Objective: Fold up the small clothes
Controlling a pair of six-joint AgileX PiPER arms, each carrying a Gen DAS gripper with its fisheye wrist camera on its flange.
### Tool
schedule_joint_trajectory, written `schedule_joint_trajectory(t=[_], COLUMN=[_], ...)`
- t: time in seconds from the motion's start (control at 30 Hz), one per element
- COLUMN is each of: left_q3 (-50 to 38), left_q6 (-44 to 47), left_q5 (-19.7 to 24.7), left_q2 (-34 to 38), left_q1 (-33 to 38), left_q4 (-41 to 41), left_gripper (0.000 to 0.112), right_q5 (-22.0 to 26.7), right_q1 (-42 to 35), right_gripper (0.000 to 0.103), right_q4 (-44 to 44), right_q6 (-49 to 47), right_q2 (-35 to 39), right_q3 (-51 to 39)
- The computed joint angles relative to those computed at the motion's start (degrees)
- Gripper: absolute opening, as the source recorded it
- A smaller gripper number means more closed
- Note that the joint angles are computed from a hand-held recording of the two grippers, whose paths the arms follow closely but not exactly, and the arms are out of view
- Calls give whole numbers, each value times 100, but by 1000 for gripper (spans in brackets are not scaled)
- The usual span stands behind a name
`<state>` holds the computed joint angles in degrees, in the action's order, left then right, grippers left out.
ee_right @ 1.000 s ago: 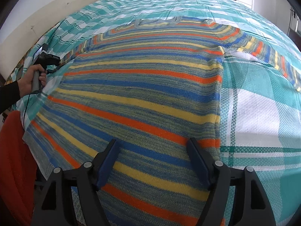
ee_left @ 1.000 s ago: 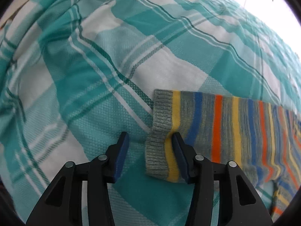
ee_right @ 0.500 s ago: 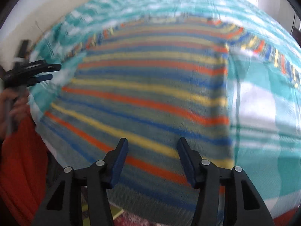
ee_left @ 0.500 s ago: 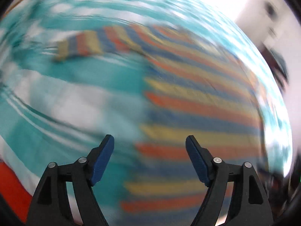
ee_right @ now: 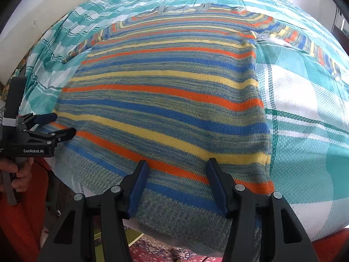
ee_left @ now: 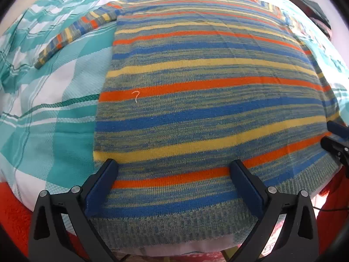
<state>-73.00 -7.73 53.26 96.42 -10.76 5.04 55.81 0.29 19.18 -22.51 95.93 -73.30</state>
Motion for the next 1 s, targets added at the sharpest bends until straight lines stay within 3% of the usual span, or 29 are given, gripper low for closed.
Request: schedule_joint_trajectory(t=[0.53,0.77,0.87,0.93,1.0], left_q3=[477,348,-173,-745,-1054], left_q6=[-163,-21,36,93,85], left_q5=[-198,-45,551,1172,1513], left_q2=[-387,-264,43,383,555], left_q1=[-211,-88,-102,-103,-99], left_q4=[116,50,29,-10,-33], left_gripper=[102,102,102,102,102], right_q5=[-320,-250,-120,-169,-164], right_q1=[190,317,329,406,446], right_gripper=[58,71,87,91,92], right_q4=[-175,-319,-148,-206,-287], right_q6=[203,262,191,208,271], right_q2=[-139,-124,-30,-97,-136], right_q3=[225,179,71,143,153])
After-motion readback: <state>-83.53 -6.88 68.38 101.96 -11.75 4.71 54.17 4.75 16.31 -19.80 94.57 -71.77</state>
